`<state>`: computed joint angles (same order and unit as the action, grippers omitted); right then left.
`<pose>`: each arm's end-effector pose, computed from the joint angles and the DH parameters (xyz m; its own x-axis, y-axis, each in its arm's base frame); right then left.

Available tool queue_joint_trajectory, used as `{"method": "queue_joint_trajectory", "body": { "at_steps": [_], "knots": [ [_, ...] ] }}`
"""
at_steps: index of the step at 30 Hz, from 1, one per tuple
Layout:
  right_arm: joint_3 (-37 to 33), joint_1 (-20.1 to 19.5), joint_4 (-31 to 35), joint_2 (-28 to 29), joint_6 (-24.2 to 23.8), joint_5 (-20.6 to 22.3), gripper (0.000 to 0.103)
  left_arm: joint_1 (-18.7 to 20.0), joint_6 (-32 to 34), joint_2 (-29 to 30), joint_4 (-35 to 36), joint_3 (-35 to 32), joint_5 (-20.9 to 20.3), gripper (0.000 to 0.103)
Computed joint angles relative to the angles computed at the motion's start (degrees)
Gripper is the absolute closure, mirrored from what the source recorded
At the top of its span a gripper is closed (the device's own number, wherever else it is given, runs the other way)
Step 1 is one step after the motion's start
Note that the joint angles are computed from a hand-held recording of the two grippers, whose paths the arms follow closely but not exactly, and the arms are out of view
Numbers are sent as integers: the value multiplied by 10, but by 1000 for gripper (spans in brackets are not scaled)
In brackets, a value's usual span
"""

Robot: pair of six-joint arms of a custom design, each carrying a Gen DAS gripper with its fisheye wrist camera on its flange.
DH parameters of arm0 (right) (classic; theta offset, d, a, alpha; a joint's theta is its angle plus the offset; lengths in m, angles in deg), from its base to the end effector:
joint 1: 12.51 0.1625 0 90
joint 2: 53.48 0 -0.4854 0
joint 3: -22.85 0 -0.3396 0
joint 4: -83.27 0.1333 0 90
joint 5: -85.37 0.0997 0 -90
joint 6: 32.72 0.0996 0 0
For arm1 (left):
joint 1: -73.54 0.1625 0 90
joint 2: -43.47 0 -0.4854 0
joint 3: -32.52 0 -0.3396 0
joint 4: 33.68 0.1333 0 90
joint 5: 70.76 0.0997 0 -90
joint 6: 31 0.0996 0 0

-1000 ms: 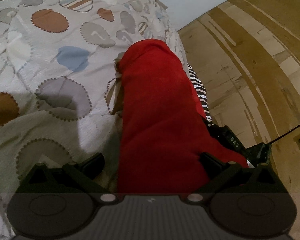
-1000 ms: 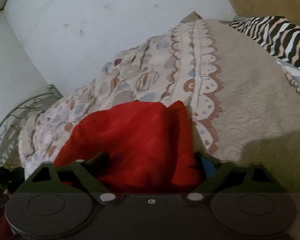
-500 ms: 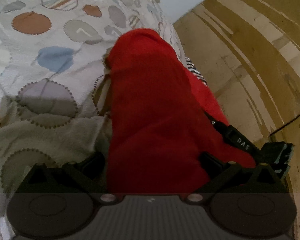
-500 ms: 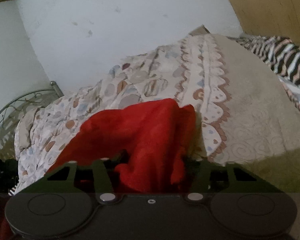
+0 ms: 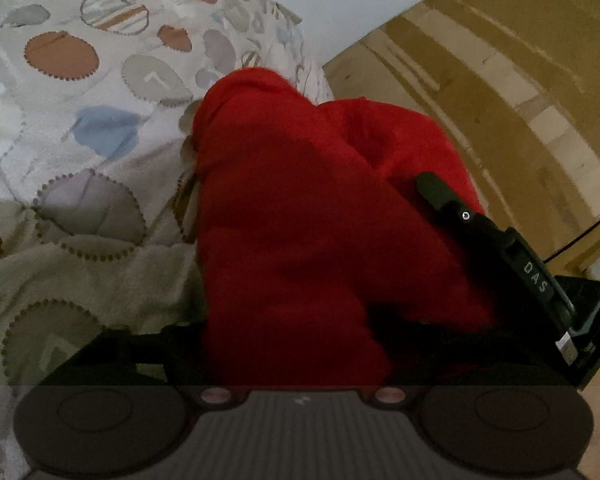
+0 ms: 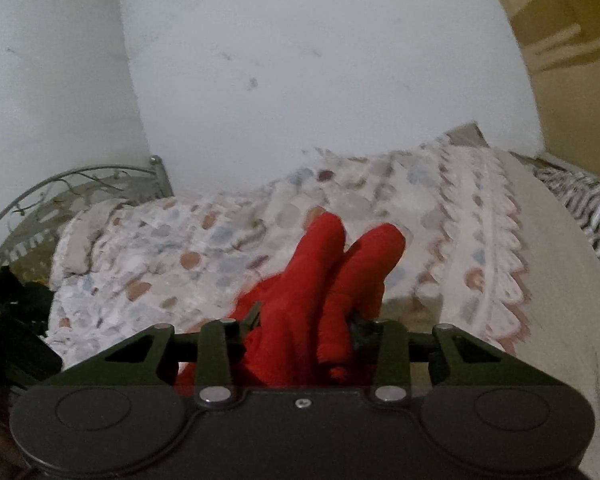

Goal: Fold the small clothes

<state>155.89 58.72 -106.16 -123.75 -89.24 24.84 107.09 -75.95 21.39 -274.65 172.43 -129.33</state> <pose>0.0275 -0.4857 0.3074 -0.7222 -0.6324 0.2803 -0.6240 0.4207 -0.6585 -0.2487 -0.3872 0.0280 -0.9949 0.0648 0.0772 -0.0071 0.7186 -0.6954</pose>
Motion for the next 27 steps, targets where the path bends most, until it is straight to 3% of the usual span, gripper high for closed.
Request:
{"method": "queue_joint_trajectory", "body": {
  "at_steps": [4,8,11,18,21,23,27],
  "knots": [
    [4,18,0,-2,-5,15,66,-16,-10,-9,-9,8,24,35],
    [5,37,-23,9,11,40,66,-45,-1,-48,39,14,88,37],
    [-2,51,-51,32,43,69,67,-52,-9,-110,142,11,128,38],
    [-54,104,-135,135,197,87,67,-54,-36,-249,406,-2,222,38],
    [-91,126,-138,177,274,41,68,-29,-76,-275,505,-9,238,38],
    [-122,139,-107,200,301,-22,71,-6,-107,-275,562,-16,237,38],
    [-157,149,-92,237,287,-138,77,-4,-107,-238,479,14,260,31]
  ]
}}
